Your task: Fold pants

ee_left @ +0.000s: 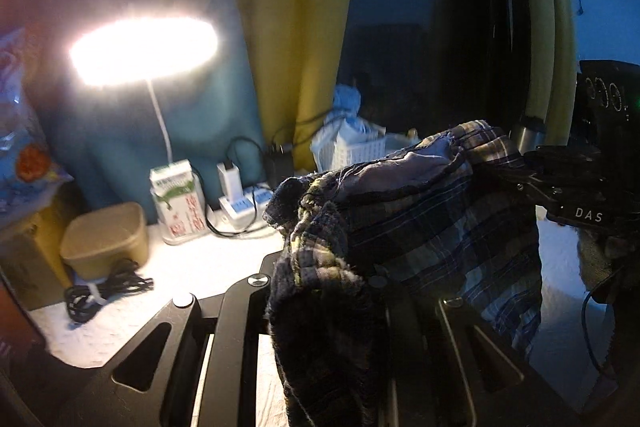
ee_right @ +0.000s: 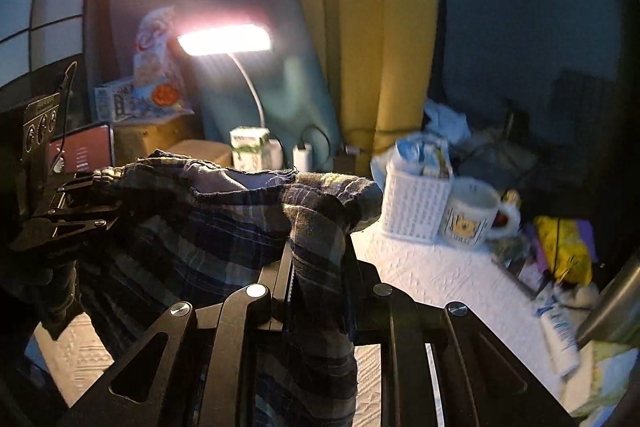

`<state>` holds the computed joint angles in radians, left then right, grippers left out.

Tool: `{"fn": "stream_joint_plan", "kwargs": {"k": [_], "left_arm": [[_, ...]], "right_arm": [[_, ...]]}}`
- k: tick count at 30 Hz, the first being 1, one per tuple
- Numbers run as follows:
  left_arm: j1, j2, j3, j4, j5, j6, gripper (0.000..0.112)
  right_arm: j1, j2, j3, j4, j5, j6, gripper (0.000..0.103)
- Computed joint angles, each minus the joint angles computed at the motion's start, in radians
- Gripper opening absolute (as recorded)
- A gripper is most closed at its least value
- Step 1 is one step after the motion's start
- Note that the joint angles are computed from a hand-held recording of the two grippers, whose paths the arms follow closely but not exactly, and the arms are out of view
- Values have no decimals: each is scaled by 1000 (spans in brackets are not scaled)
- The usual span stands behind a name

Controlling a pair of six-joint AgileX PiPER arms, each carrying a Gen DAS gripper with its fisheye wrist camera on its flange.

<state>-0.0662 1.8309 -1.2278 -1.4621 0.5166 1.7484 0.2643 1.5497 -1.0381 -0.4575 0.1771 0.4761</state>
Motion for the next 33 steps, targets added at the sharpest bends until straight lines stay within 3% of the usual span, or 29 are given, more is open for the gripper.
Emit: {"fn": "stream_joint_plan", "kwargs": {"k": [6, 12, 27, 33], "left_arm": [[41, -110, 89, -88, 15, 81, 14], [105, -214, 169, -149, 56, 143, 14], [409, -467, 334, -159, 254, 177, 14], [550, -488, 340, -132, 326, 183, 14]], "right_arm": [[119, -94, 10, -329, 86, 322, 19], [248, -153, 2, -511, 189, 492, 19], [584, -161, -108, -723, 419, 675, 19], [664, -108, -166, -746, 438, 690, 19]]}}
